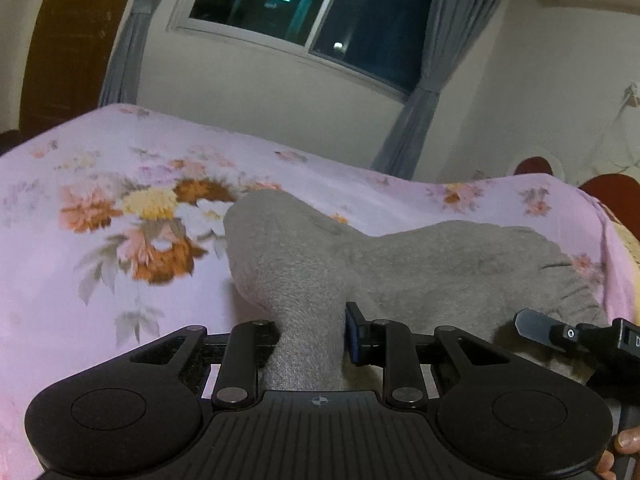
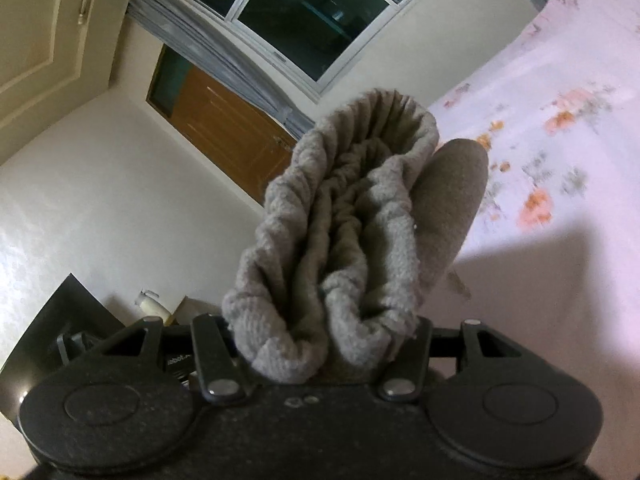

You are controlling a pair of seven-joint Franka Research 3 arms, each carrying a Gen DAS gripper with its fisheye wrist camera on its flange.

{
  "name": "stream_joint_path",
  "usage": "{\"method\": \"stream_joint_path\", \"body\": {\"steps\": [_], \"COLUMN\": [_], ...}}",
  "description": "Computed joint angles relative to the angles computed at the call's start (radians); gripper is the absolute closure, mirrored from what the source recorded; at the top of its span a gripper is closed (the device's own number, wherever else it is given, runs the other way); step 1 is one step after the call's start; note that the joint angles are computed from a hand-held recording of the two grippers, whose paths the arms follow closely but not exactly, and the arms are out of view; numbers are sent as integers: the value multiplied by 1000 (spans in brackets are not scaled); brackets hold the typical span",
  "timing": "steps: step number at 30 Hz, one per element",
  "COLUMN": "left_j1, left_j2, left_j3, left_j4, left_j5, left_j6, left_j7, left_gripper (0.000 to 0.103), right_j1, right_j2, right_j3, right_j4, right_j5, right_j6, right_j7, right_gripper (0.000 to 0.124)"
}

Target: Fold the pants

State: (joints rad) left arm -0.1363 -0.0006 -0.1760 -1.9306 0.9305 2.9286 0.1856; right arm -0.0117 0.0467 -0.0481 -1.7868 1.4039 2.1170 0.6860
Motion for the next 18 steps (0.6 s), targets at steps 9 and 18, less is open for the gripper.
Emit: {"method": "stream_joint_path", "body": {"steps": [9, 18], "left_j1": [-38, -108], "left_j2": [184, 254], "left_j3": [38, 85], "left_j4": [148, 150], "left_j5": [-86, -89], "left_j6": [-99, -227], "left_j7": [172, 205], "left_gripper": [77, 29], "right_j1": [2, 4], "right_j2": [92, 117], "right_j3": [25, 47], "right_j4": [35, -34], "right_j5": [-53, -255], "right_j6": [76, 221], "right_j7": [47, 132], "right_gripper": [69, 55]}}
